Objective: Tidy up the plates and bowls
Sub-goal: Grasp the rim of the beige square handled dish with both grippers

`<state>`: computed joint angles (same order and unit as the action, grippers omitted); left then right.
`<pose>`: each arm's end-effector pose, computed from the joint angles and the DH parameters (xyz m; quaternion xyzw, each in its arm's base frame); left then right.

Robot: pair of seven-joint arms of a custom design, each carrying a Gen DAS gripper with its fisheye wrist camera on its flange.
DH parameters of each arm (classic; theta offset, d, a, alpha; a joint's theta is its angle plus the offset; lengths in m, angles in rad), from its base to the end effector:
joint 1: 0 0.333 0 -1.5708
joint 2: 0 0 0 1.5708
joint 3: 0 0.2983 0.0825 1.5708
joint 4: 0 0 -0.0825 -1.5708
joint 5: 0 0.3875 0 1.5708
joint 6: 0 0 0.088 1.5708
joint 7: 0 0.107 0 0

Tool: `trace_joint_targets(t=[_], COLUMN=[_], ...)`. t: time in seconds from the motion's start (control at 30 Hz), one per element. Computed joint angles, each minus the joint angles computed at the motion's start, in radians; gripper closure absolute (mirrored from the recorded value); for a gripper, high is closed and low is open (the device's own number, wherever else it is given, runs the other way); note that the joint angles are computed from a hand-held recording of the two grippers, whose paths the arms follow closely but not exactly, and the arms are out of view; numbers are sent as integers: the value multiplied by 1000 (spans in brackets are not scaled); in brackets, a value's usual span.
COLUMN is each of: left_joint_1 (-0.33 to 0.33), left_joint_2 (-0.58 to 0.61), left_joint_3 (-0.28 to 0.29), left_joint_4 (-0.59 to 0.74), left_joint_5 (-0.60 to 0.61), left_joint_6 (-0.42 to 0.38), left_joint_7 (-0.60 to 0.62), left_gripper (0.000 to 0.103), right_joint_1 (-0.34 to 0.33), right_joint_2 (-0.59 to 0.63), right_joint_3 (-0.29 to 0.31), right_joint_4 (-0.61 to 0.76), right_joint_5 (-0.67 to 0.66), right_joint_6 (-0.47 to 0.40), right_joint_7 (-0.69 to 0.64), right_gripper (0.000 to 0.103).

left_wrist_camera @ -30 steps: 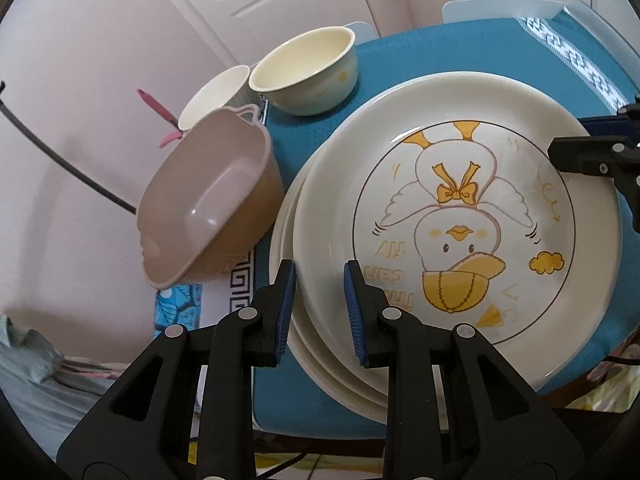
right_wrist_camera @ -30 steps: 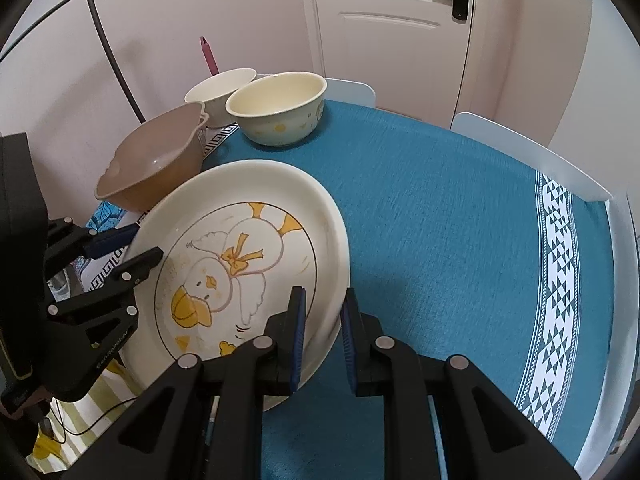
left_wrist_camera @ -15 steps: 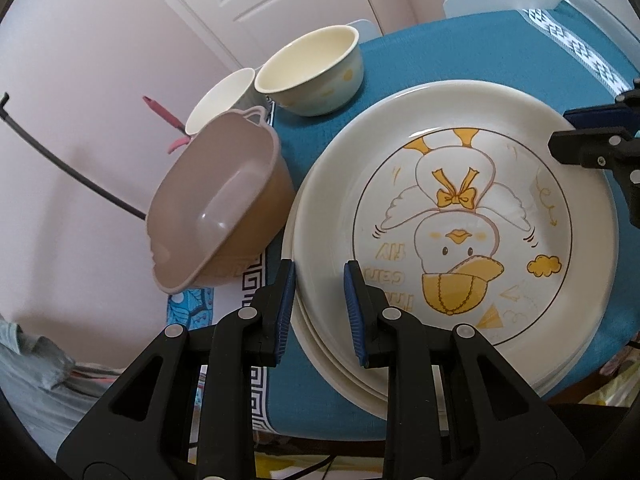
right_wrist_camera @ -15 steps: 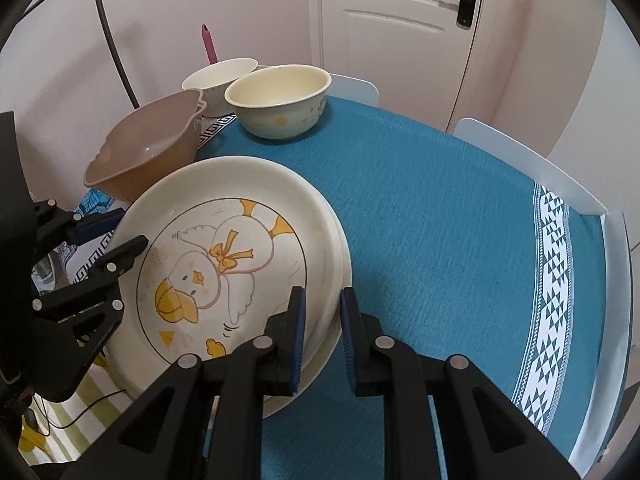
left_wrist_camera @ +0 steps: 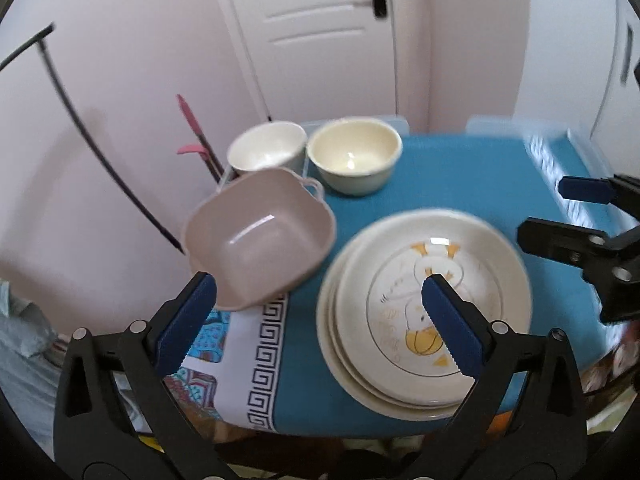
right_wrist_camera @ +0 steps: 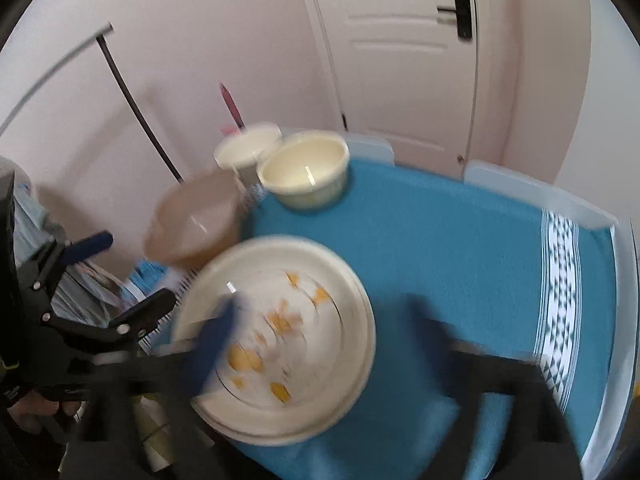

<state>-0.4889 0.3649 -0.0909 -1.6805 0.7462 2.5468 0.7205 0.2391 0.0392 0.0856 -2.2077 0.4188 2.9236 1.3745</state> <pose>0.5787 -0.3810 0.4251 -0.5796 0.7361 -0.2160 0.2748 0.5581 0.1606 0.4172 -0.7095 0.6155 -0.1306 0.3172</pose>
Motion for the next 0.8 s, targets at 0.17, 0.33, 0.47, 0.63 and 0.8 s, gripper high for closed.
trace_joint_targets(t=[0.17,0.33,0.47,0.63,0.8], left_joint_1=[49,131,198,247,258], left_joint_2=[-75,-115,-75,27,144], left_joint_3=[7,-5,-24,-43,-46], left_joint_4=[-57,-123,-124,-52,60], left_joint_5=[-47,-139,-302,-517,-653], left_joint_6=[6,41,92,79,20], left_joint_7=[-73,-93,-14,146,281], left_gripper=[1,1,1,20,42], right_joint_1=[-7,-15,-22,-23,5], right_joint_2=[51,167,294,489,656], right_joint_3=[2,30,63,86,82], right_joint_4=[126,311,477,721,940], right_joint_5=[-34,-105,-136,-150,-213], right_joint_6=[-69,-170,-268,-445,-590], right_joint_7=[-64,-38,-27,29,62], right_gripper=[0,0,0,18,44])
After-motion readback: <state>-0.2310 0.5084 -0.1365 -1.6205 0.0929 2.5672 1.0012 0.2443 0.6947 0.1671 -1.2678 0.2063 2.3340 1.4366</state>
